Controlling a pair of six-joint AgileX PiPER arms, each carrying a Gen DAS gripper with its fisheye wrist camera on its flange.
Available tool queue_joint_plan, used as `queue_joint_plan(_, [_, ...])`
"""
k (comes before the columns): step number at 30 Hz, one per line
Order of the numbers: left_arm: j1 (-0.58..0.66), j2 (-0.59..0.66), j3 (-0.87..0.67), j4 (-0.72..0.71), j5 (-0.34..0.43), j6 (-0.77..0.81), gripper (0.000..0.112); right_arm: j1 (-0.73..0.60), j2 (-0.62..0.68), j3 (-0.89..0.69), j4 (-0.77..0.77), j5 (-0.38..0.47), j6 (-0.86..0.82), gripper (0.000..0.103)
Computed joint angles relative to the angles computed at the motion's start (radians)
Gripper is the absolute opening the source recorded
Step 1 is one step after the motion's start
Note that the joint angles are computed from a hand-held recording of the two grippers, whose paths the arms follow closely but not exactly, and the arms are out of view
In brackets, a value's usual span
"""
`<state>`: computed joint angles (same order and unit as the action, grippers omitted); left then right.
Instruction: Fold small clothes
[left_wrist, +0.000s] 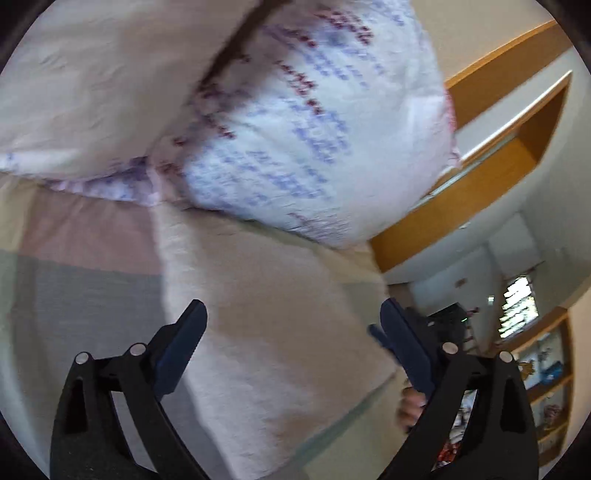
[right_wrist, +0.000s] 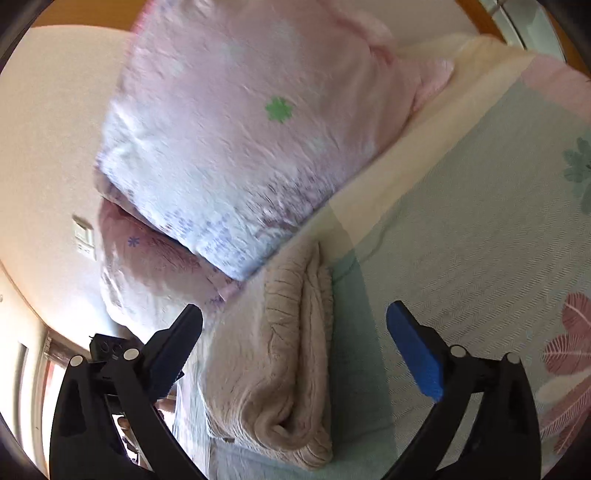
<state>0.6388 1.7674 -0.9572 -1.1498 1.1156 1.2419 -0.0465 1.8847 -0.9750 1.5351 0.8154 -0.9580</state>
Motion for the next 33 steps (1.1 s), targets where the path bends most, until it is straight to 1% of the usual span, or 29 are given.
queue_joint_plan(1, [-0.003, 0.015, -0.003, 0.043, -0.043, -0.037, 0.095, 0.008, 0.04, -0.071, -0.092, 0.026, 0.099, 0.102])
queue_joint_plan(3, [-0.007, 0.059, -0.01, 0.098, -0.084, -0.079, 0.095, 0.04, 0.113, -0.183, -0.204, 0.062, 0.218, 0.101])
queue_joint_plan(4, [-0.023, 0.076, -0.003, 0.106, -0.105, -0.082, 0.094, 0.064, 0.137, -0.228, -0.257, 0.06, 0.273, 0.101])
queue_joint_plan(6, [-0.061, 0.095, 0.027, 0.088, -0.154, -0.044, 0.094, 0.115, 0.17, -0.294, -0.352, 0.054, 0.362, 0.096])
queue_joint_plan(7, [-0.079, 0.092, 0.048, 0.06, -0.176, -0.019, 0.094, 0.133, 0.18, -0.31, -0.383, 0.057, 0.383, 0.087])
queue_joint_plan(8, [-0.093, 0.094, 0.068, 0.014, -0.194, 0.015, 0.094, 0.148, 0.182, -0.312, -0.397, 0.046, 0.391, 0.081])
queue_joint_plan(9, [-0.104, 0.105, 0.078, -0.033, -0.196, 0.037, 0.094, 0.157, 0.166, -0.295, -0.395, 0.022, 0.378, 0.069])
queue_joint_plan(10, [-0.103, 0.127, 0.084, -0.068, -0.179, 0.059, 0.088, 0.16, 0.173, -0.289, -0.373, 0.038, 0.357, 0.046])
queue_joint_plan(11, [-0.103, 0.155, 0.081, -0.096, -0.143, 0.071, 0.077, 0.153, 0.184, -0.266, -0.31, 0.065, 0.32, 0.044])
queue_joint_plan(12, [-0.112, 0.171, 0.086, -0.129, -0.146, 0.088, 0.075, 0.151, 0.173, -0.226, -0.248, 0.051, 0.275, 0.042])
queue_joint_plan(14, [-0.117, 0.169, 0.084, -0.137, -0.142, 0.126, 0.049, 0.161, 0.136, -0.152, -0.152, 0.022, 0.187, 0.035])
queue_joint_plan(15, [-0.085, 0.168, 0.079, -0.121, -0.102, 0.147, 0.044, 0.17, 0.113, -0.122, -0.111, 0.02, 0.146, 0.034])
queue_joint_plan(16, [-0.046, 0.163, 0.063, -0.087, -0.044, 0.142, 0.039, 0.176, 0.097, -0.107, -0.082, 0.029, 0.114, 0.031])
queue_joint_plan(17, [0.011, 0.152, 0.058, -0.046, 0.01, 0.16, 0.039, 0.189, 0.079, -0.095, -0.052, 0.05, 0.081, 0.03])
queue_joint_plan(19, [0.104, 0.079, 0.104, -0.021, 0.044, 0.236, 0.039, 0.232, 0.066, -0.105, -0.032, 0.082, 0.051, 0.029])
queue_joint_plan(20, [0.169, 0.055, 0.115, 0.002, 0.072, 0.275, 0.04, 0.275, 0.063, -0.117, -0.029, 0.075, 0.036, 0.029])
queue_joint_plan(21, [0.221, 0.034, 0.124, 0.022, 0.073, 0.307, 0.041, 0.314, 0.067, -0.133, -0.036, 0.059, 0.035, 0.029])
queue_joint_plan(22, [0.253, 0.006, 0.14, 0.035, 0.036, 0.339, 0.047, 0.351, 0.076, -0.15, -0.056, 0.039, 0.043, 0.029])
queue_joint_plan(23, [0.263, -0.023, 0.161, 0.04, -0.04, 0.376, 0.053, 0.4, 0.1, -0.188, -0.115, 0.005, 0.09, 0.03])
queue_joint_plan(24, [0.263, -0.048, 0.18, 0.045, -0.125, 0.393, 0.056, 0.442, 0.124, -0.22, -0.184, -0.035, 0.156, 0.031])
queue_joint_plan(25, [0.266, -0.051, 0.185, 0.046, -0.174, 0.408, 0.059, 0.469, 0.131, -0.226, -0.212, -0.081, 0.194, 0.037])
queue_joint_plan(26, [0.301, -0.066, 0.195, 0.043, -0.183, 0.442, 0.062, 0.463, 0.116, -0.207, -0.2, -0.086, 0.209, 0.038])
queue_joint_plan(27, [0.328, -0.095, 0.215, 0.017, -0.18, 0.487, 0.066, 0.445, 0.101, -0.182, -0.151, -0.071, 0.185, 0.038])
queue_joint_plan(28, [0.36, -0.128, 0.234, -0.013, -0.163, 0.53, 0.078, 0.421, 0.063, -0.135, -0.093, -0.078, 0.143, 0.038])
queue_joint_plan(29, [0.402, -0.158, 0.248, -0.033, -0.128, 0.566, 0.083, 0.406, 0.004, -0.078, -0.019, -0.124, 0.078, 0.039])
queue_joint_plan(30, [0.434, -0.193, 0.263, -0.042, -0.078, 0.582, 0.084, 0.396, -0.046, -0.039, 0.032, -0.172, 0.025, 0.039])
queue_joint_plan(31, [0.475, -0.213, 0.255, -0.016, -0.01, 0.574, 0.085, 0.385, -0.083, -0.008, 0.097, -0.181, -0.042, 0.04])
queue_joint_plan(32, [0.486, -0.234, 0.262, -0.001, 0.042, 0.563, 0.087, 0.382, -0.099, 0.001, 0.151, -0.15, -0.087, 0.04])
queue_joint_plan(33, [0.482, -0.252, 0.276, 0.017, 0.089, 0.554, 0.088, 0.377, -0.088, -0.013, 0.166, -0.078, -0.103, 0.04])
